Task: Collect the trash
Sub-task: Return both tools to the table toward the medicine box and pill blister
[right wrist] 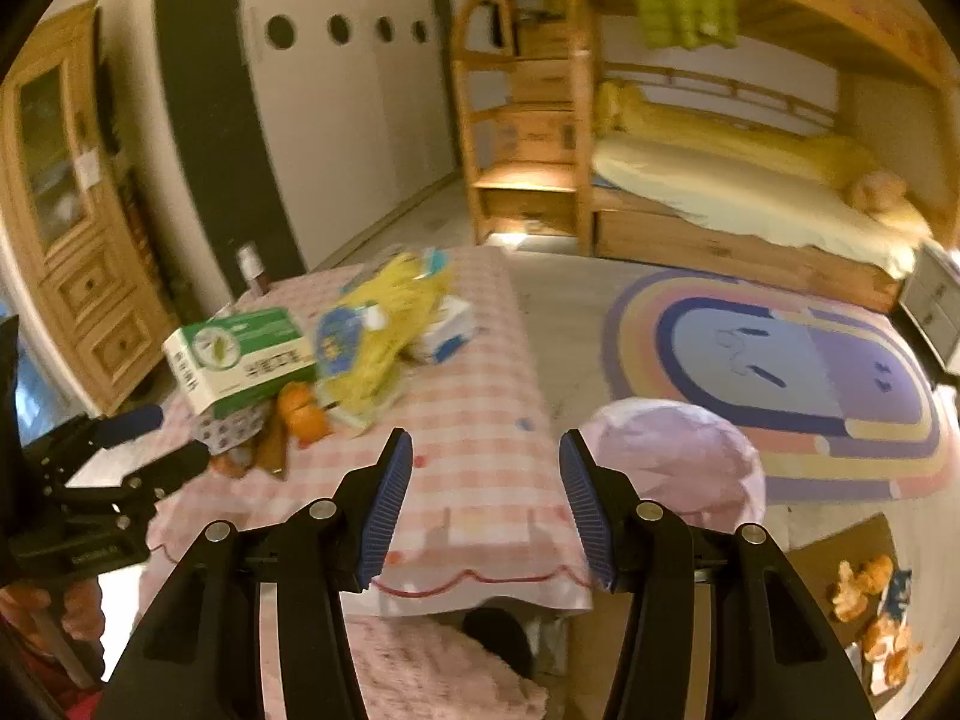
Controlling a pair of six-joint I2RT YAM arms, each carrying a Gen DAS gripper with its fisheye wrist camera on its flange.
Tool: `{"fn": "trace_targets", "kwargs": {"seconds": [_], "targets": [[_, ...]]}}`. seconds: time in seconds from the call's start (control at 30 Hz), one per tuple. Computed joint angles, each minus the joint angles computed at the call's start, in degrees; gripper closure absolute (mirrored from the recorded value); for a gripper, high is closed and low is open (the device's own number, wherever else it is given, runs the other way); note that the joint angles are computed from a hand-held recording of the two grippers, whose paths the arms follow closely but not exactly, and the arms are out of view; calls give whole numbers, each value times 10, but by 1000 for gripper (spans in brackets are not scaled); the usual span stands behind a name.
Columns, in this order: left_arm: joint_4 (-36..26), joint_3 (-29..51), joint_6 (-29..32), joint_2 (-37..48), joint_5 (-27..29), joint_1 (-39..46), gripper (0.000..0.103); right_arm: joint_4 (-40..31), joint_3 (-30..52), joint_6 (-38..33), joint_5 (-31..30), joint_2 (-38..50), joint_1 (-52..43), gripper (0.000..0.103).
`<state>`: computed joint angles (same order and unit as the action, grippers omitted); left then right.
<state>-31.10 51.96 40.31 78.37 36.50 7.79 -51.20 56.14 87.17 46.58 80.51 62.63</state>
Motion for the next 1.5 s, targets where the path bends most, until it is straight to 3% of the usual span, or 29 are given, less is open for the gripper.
{"fn": "trace_targets", "kwargs": {"seconds": [0.33, 0.47, 0.9, 1.27, 1.5], "targets": [[40, 70, -4, 121, -14, 119, 24, 176, 71, -202, -79, 122, -65, 47], [46, 99, -11, 159, -19, 135, 24, 213, 106, -257, -107, 170, -92, 47], [86, 219, -70, 267, -22, 117, 24, 216, 150, -315, -113, 197, -157, 47], [47, 302, 2, 360, 6, 58, 43, 214, 138, -302, -133, 203, -180, 47], [10, 352, 52, 399, 44, 40, 61, 209, 147, -308, -139, 211, -187, 47]]}}
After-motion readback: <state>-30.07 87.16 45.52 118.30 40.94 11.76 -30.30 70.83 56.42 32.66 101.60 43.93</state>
